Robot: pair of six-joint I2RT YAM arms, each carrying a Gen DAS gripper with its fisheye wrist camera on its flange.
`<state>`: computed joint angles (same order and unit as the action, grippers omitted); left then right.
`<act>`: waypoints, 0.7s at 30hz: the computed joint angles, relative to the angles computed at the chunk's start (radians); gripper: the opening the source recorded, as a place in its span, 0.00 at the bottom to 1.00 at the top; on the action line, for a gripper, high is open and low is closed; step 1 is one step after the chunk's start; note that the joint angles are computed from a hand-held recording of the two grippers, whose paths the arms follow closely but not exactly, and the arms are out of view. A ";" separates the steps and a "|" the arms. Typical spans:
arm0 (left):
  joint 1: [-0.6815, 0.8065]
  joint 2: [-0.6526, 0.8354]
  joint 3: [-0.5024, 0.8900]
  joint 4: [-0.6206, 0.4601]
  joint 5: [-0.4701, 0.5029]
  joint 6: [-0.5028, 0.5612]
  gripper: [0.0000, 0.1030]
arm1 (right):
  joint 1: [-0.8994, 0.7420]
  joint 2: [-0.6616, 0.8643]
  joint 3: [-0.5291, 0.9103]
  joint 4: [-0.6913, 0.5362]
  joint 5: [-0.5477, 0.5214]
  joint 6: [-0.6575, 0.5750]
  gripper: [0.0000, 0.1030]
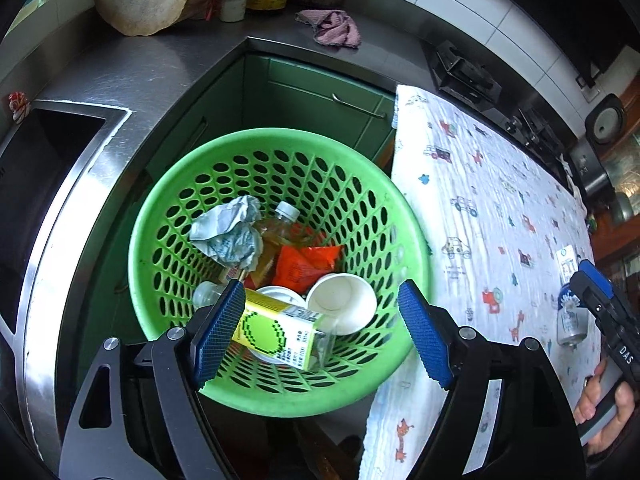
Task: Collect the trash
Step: 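Drop the bottle into the basket with the left tool while the right drops the foil, then grasp the white milk carton with the right tool while the left reaches the blue can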
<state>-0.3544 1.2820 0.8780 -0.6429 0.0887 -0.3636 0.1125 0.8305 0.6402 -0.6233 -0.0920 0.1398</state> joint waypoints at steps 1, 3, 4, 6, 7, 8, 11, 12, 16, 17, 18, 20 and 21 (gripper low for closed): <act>-0.027 0.005 0.004 0.000 -0.013 -0.012 0.76 | -0.073 -0.018 -0.005 -0.021 -0.038 -0.040 0.73; -0.080 0.014 0.012 0.002 -0.034 -0.037 0.76 | -0.227 -0.048 -0.015 -0.064 -0.113 -0.132 0.73; -0.104 0.019 0.017 0.002 -0.041 -0.051 0.76 | -0.303 -0.054 -0.016 -0.082 -0.147 -0.182 0.73; -0.145 0.034 0.030 0.000 -0.057 -0.074 0.76 | -0.463 -0.043 -0.011 -0.113 -0.221 -0.286 0.73; -0.167 0.041 0.038 -0.001 -0.068 -0.086 0.76 | -0.547 -0.026 -0.004 -0.128 -0.265 -0.342 0.73; -0.187 0.049 0.047 -0.003 -0.079 -0.097 0.76 | -0.619 -0.009 0.003 -0.140 -0.299 -0.391 0.73; -0.235 0.070 0.074 -0.008 -0.101 -0.127 0.76 | -0.801 0.060 0.028 -0.152 -0.364 -0.530 0.73; -0.253 0.078 0.083 -0.009 -0.109 -0.137 0.76 | -0.852 0.089 0.038 -0.151 -0.379 -0.573 0.73; -0.326 0.116 0.124 -0.015 -0.144 -0.177 0.76 | -1.008 0.216 0.095 -0.133 -0.416 -0.698 0.73; -0.345 0.128 0.135 -0.016 -0.151 -0.188 0.76 | -1.036 0.253 0.114 -0.126 -0.420 -0.723 0.73; -0.362 0.140 0.144 -0.015 -0.156 -0.199 0.76 | -1.059 0.285 0.132 -0.118 -0.420 -0.741 0.73; -0.403 0.165 0.165 -0.013 -0.171 -0.221 0.76 | -1.097 0.359 0.175 -0.107 -0.421 -0.778 0.73; -0.421 0.178 0.176 -0.013 -0.176 -0.230 0.76 | -1.108 0.394 0.195 -0.100 -0.419 -0.792 0.73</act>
